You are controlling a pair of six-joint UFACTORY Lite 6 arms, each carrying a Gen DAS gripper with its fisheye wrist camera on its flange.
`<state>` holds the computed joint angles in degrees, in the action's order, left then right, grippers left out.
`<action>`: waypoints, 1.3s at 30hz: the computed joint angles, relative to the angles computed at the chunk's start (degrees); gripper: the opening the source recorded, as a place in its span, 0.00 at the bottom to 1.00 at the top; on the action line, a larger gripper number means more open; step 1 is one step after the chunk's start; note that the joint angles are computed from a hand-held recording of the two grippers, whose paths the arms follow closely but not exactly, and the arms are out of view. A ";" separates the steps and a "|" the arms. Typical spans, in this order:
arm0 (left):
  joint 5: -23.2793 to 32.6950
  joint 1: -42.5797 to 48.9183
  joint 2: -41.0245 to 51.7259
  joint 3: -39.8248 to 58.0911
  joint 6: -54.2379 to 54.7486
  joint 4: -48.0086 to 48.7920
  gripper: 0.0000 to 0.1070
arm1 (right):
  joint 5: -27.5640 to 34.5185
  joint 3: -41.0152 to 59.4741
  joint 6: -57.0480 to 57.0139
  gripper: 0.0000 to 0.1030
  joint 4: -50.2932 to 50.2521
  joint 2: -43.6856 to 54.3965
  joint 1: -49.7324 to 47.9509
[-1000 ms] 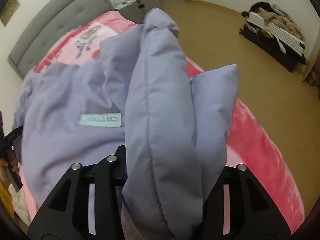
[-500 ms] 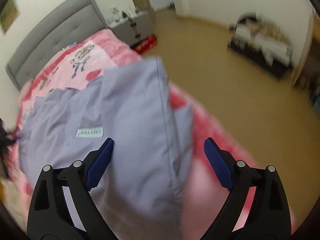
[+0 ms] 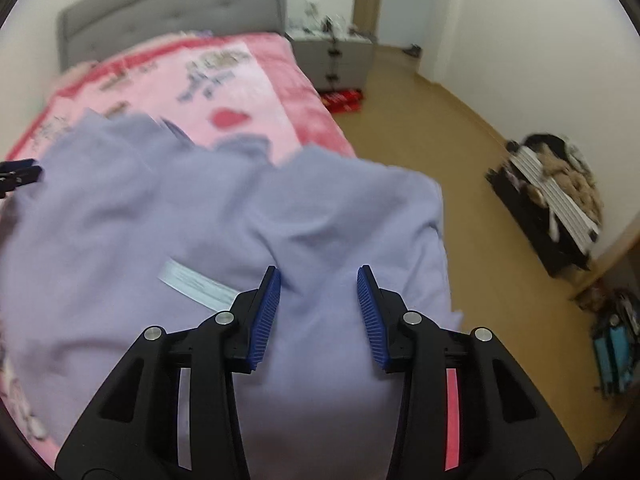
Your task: Fold large clothes
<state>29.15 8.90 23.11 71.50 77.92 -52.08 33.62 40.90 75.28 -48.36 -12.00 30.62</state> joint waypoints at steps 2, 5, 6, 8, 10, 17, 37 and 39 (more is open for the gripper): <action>0.68 1.01 2.61 0.83 0.76 1.07 0.86 | -1.63 -3.11 5.07 0.37 -3.42 -0.15 0.56; 3.02 3.02 5.97 2.52 3.79 -0.76 0.88 | -2.33 -4.95 10.77 0.37 -8.75 1.00 1.60; 3.70 3.36 7.14 3.48 3.20 -0.21 0.89 | -3.49 -6.31 13.31 0.37 -10.63 0.76 1.62; 3.79 3.37 8.65 4.25 3.34 -0.75 0.90 | -5.88 -8.32 14.19 0.37 -10.40 -1.01 0.23; 2.43 2.94 7.32 2.79 3.19 -1.08 0.90 | -5.93 -7.22 12.65 0.37 -8.22 -0.17 -0.30; 1.24 3.18 -6.93 -9.42 1.99 -3.92 0.91 | 7.03 -0.91 17.69 0.65 -4.22 -1.49 9.19; 26.15 10.20 -71.97 -32.53 -28.99 19.86 0.91 | 62.77 37.32 38.00 0.92 0.06 16.70 62.72; 29.08 11.03 -74.73 -32.83 -29.14 19.87 0.91 | 64.36 39.19 39.24 0.92 0.46 17.81 64.61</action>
<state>58.24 19.93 -51.62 38.66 48.78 -32.22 97.98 80.09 114.52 -47.90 5.81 95.23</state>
